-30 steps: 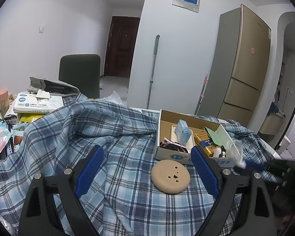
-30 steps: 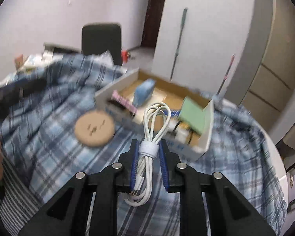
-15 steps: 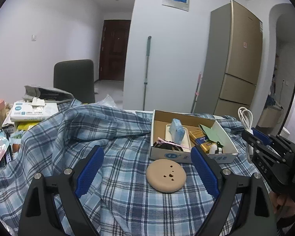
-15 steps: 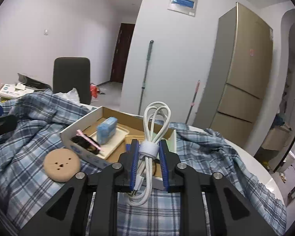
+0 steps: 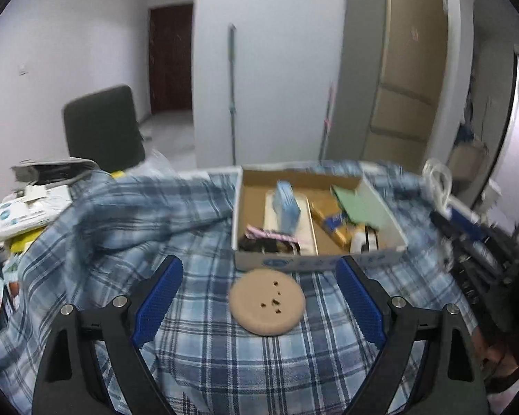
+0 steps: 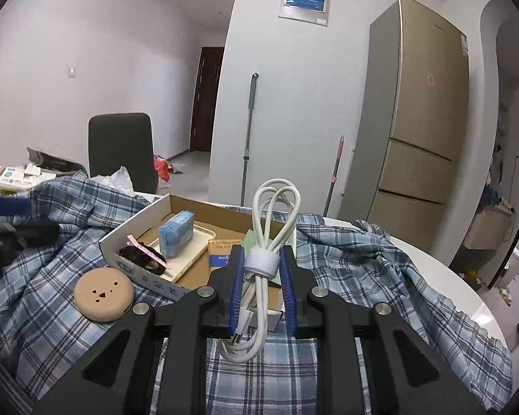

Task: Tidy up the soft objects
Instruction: 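Lift the white cable with the right gripper and carry it over the box, then grasp the round wooden charger with the left gripper and lift it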

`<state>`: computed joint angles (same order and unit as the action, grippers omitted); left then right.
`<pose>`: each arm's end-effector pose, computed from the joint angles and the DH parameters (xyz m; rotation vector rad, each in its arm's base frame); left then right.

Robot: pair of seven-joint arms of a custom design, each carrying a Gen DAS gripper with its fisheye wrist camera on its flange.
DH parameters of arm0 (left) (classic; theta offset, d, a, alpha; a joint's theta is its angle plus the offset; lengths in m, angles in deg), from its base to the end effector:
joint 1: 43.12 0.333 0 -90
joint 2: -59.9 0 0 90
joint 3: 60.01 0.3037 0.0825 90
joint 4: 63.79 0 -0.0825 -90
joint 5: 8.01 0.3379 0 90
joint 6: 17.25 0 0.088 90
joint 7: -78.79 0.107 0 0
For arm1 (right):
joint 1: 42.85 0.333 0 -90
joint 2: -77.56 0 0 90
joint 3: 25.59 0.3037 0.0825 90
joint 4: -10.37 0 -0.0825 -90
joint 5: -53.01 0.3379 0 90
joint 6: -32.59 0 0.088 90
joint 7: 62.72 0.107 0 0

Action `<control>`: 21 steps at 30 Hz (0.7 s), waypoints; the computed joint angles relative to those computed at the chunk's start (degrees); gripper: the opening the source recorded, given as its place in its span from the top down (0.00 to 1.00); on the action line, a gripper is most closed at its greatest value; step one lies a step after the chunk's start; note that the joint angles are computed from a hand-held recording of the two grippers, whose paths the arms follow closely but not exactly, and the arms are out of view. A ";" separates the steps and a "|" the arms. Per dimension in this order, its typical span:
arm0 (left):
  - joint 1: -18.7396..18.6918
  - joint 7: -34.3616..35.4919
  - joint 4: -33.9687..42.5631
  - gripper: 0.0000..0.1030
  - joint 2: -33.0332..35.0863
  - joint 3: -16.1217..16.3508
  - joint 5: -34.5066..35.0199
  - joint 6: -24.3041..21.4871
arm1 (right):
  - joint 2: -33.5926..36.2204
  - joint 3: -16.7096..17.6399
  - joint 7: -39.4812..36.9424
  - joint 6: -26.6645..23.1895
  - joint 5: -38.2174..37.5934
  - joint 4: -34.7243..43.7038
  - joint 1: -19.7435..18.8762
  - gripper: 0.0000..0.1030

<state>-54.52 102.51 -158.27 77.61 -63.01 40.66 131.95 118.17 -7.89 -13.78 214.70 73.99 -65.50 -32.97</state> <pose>0.6239 -0.1718 0.5075 -1.9175 1.3970 -0.6943 0.6915 0.2336 0.4716 -1.8300 0.9414 -0.7887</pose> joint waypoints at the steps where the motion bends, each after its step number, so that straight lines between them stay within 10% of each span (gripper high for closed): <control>1: 0.37 3.67 2.02 0.11 1.40 -0.96 -2.55 -2.19 | -0.04 0.66 0.00 -0.73 0.22 0.19 -0.59 0.81; 8: 1.16 21.76 18.31 0.12 13.68 -3.12 -18.56 -13.96 | 1.21 -3.31 4.29 -9.84 2.75 5.56 0.80 0.81; 16: 0.57 28.93 26.92 0.16 20.46 -2.86 -26.57 -20.57 | 2.96 -11.05 12.57 -17.92 0.08 10.70 4.46 0.81; 21: -0.49 29.28 28.67 0.16 21.58 -1.65 -26.44 -22.24 | 3.85 -10.26 13.23 -21.96 -0.28 12.80 3.74 0.81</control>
